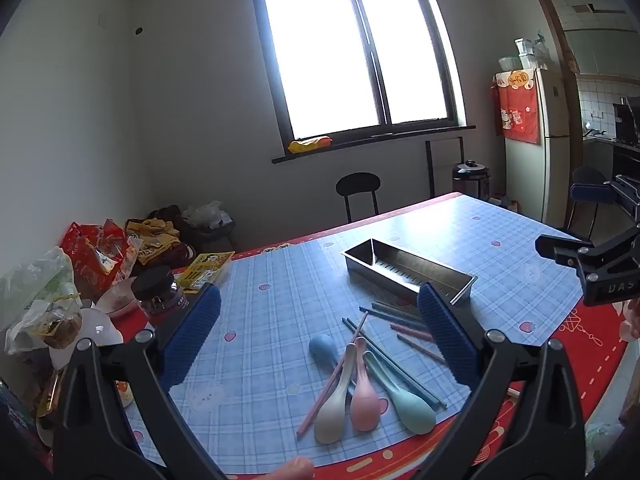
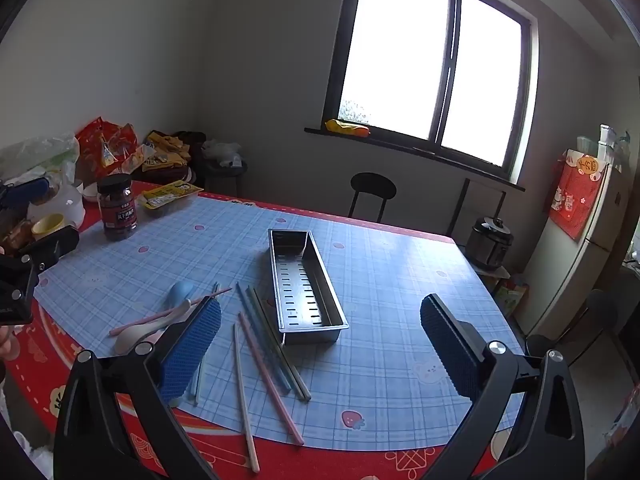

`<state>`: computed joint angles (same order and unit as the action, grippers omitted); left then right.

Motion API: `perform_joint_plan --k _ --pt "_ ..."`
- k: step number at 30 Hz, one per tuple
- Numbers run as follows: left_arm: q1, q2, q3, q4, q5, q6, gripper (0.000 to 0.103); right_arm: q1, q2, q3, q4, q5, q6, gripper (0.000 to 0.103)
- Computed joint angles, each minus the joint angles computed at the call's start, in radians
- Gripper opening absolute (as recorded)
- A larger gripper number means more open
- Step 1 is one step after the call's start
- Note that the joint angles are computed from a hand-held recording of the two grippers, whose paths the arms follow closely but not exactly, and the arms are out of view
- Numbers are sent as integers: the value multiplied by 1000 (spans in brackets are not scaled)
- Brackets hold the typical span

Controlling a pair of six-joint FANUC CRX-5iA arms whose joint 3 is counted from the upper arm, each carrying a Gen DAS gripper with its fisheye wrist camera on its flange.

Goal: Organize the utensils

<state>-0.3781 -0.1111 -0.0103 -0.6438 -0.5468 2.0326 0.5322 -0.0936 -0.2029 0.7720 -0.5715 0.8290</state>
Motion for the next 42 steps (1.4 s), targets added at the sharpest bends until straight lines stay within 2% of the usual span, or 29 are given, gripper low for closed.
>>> perform_joint_plan --k 7,9,10,11,13,42 --pt "4 0 -7 16 4 -23 97 -3 1 15 -19 -11 21 98" --pt "22 -13 1 56 9 -66 97 -5 2 20 -27 -14 30 98" --pt "24 -15 0 59 10 -69 97 1 -6 -4 8 -3 -2 98" --pt "-3 -9 4 11 -4 -22 97 0 -4 -2 6 -3 1 98" --pt "-5 -10 3 8 -6 -20 97 -3 -2 4 -3 -3 10 98" --pt "1 -12 -7 20 -5 -15 97 0 -3 6 18 -37 -13 98"
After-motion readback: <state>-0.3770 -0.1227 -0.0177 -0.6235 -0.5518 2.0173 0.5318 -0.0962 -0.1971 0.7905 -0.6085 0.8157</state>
